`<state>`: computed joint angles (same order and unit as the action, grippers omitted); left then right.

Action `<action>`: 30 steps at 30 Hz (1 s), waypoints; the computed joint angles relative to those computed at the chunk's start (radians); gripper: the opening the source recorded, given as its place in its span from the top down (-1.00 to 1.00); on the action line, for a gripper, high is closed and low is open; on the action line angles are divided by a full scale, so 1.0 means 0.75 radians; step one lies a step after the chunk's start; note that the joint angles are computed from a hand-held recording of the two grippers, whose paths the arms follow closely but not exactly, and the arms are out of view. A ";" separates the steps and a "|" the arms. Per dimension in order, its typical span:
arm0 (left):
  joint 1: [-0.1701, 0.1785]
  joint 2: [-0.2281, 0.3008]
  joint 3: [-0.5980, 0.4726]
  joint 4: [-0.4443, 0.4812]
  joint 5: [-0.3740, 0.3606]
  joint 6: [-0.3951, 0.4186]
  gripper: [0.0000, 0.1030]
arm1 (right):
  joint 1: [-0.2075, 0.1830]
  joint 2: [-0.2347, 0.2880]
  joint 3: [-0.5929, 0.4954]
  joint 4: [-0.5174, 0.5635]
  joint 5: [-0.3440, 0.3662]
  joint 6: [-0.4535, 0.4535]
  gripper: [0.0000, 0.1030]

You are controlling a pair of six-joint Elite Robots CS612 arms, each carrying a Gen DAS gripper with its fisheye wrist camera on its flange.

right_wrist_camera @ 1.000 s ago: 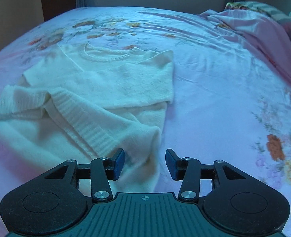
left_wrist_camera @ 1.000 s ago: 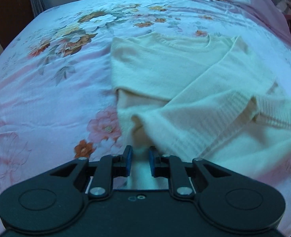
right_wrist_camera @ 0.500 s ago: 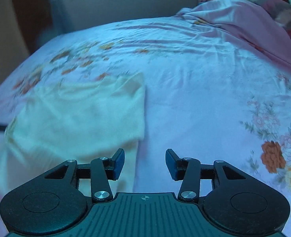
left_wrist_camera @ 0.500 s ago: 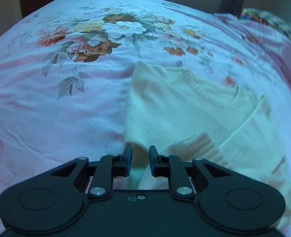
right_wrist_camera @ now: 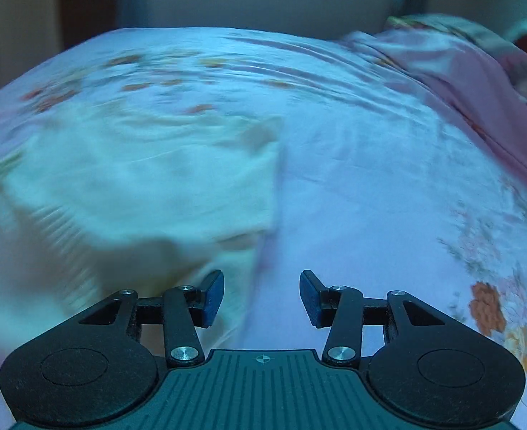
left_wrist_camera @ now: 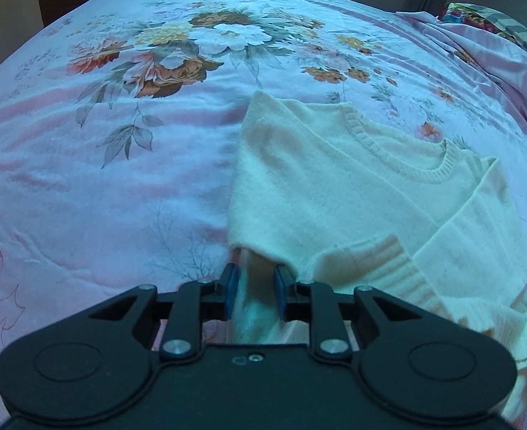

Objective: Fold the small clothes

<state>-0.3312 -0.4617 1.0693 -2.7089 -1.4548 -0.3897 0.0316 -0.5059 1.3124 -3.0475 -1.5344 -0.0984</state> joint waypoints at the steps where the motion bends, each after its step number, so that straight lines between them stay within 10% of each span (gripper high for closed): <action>1: 0.002 0.002 -0.006 0.006 0.001 -0.007 0.61 | -0.005 0.007 -0.025 0.044 -0.019 0.059 0.11; 5: 0.012 -0.006 0.011 -0.003 -0.036 0.021 0.61 | -0.032 -0.037 0.043 -0.029 0.041 0.031 0.11; 9: 0.006 -0.035 0.074 -0.050 -0.004 0.128 0.61 | -0.054 -0.097 0.172 -0.113 0.297 -0.153 0.11; 13: 0.001 -0.048 0.110 -0.078 -0.022 0.275 0.57 | -0.005 -0.066 0.144 -0.118 0.219 -0.387 0.11; 24: 0.012 0.018 -0.039 -0.016 -0.161 0.460 0.49 | 0.004 0.022 -0.086 0.163 0.362 -0.535 0.11; 30: 0.030 -0.006 -0.014 -0.033 -0.291 0.598 -0.01 | -0.037 0.000 -0.143 0.467 0.523 -0.613 0.11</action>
<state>-0.3087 -0.4665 1.0589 -2.7338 -1.6729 0.0588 0.0041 -0.5058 1.2052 -2.6973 -1.1419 -0.5578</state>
